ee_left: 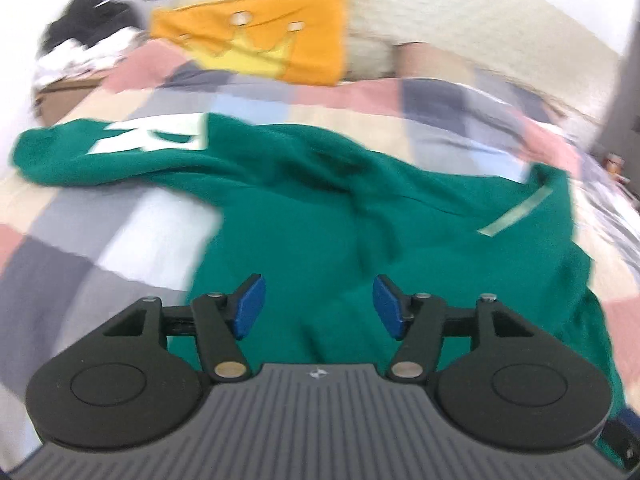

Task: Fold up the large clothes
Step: 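Reach to the other sleeve cuff and grasp it with the left gripper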

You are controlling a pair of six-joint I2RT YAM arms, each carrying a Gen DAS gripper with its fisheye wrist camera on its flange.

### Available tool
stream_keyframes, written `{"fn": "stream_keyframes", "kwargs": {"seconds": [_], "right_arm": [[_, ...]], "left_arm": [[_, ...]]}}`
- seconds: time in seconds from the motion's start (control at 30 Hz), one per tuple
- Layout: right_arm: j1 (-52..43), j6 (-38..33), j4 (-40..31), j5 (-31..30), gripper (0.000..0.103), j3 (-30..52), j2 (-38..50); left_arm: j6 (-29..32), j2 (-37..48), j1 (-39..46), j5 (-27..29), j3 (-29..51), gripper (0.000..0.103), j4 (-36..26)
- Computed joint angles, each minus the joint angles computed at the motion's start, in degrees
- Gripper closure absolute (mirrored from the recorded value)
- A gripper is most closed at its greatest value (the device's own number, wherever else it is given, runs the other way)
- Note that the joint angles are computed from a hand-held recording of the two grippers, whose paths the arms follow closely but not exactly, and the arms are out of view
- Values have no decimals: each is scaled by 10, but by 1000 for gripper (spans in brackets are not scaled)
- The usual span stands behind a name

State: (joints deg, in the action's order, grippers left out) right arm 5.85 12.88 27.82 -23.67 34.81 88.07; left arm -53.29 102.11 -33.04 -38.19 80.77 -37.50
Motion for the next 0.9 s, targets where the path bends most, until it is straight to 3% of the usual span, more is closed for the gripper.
{"fn": "stream_keyframes", "kwargs": {"seconds": [0.27,0.47,0.63,0.9], "right_arm": [[1,8,-2,-6,39,23,35],[-25,-1,-13,-18,39,34,35],[-7,-27,-6,31,39,51,73],[33,-26,-28,95,39,77,89]], "left_arm": [[29,-118,124,50,-89,36,0],[22,-218,251,164,-281,36,134],[39,-269,380,274,-415,36,266],[36,-210,610,484,-484,35,459]]}}
